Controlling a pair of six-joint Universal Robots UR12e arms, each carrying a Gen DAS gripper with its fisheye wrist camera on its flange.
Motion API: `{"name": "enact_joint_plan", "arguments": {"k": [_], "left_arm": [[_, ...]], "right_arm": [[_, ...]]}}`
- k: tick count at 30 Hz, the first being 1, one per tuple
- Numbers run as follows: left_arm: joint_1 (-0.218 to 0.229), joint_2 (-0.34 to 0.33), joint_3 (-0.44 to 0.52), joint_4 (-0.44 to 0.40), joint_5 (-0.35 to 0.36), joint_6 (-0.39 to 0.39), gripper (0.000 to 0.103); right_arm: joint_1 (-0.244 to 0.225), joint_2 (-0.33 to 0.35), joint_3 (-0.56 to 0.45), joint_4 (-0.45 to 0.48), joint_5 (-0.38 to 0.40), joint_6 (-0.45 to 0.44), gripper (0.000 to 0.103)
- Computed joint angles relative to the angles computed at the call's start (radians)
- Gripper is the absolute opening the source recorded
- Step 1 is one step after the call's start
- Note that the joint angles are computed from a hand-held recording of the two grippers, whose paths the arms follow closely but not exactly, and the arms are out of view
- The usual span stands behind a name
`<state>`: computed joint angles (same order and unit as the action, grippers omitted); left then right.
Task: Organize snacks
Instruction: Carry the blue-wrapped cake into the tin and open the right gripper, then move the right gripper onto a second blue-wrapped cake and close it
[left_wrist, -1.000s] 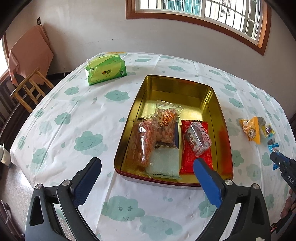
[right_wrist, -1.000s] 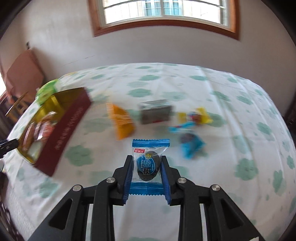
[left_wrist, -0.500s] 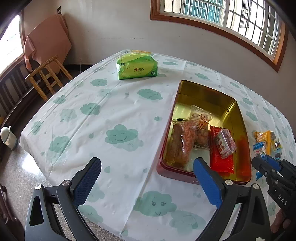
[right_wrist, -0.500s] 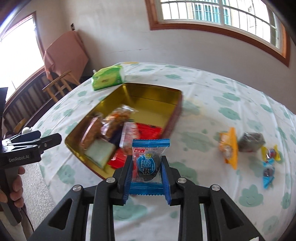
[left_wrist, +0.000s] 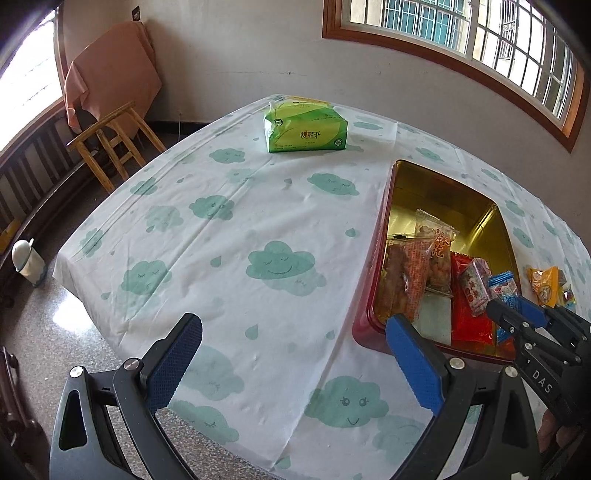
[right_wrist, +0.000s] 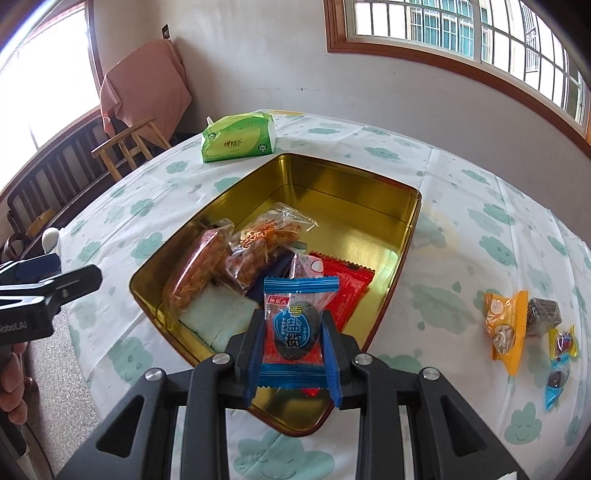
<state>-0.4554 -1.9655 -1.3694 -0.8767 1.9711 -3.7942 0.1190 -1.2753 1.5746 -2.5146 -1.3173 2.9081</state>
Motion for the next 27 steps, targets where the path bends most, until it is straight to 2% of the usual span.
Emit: {"name": "enact_joint_plan", "arguments": {"k": [11, 15, 27], "left_arm": [[-0.003, -0.009, 0.014, -0.015, -0.012, 0.015, 0.099], [-0.006, -0.011, 0.019, -0.012, -0.018, 0.021, 0.099], [-0.025, -0.034, 0.056, -0.013, -0.026, 0.066, 0.099]], "right_arm": [[-0.003, 0.006, -0.002, -0.001, 0.013, 0.006, 0.031], [-0.007, 0.002, 0.0, 0.008, 0.029, 0.012, 0.044], [-0.037, -0.029, 0.032, -0.054, 0.075, 0.044, 0.05]]}}
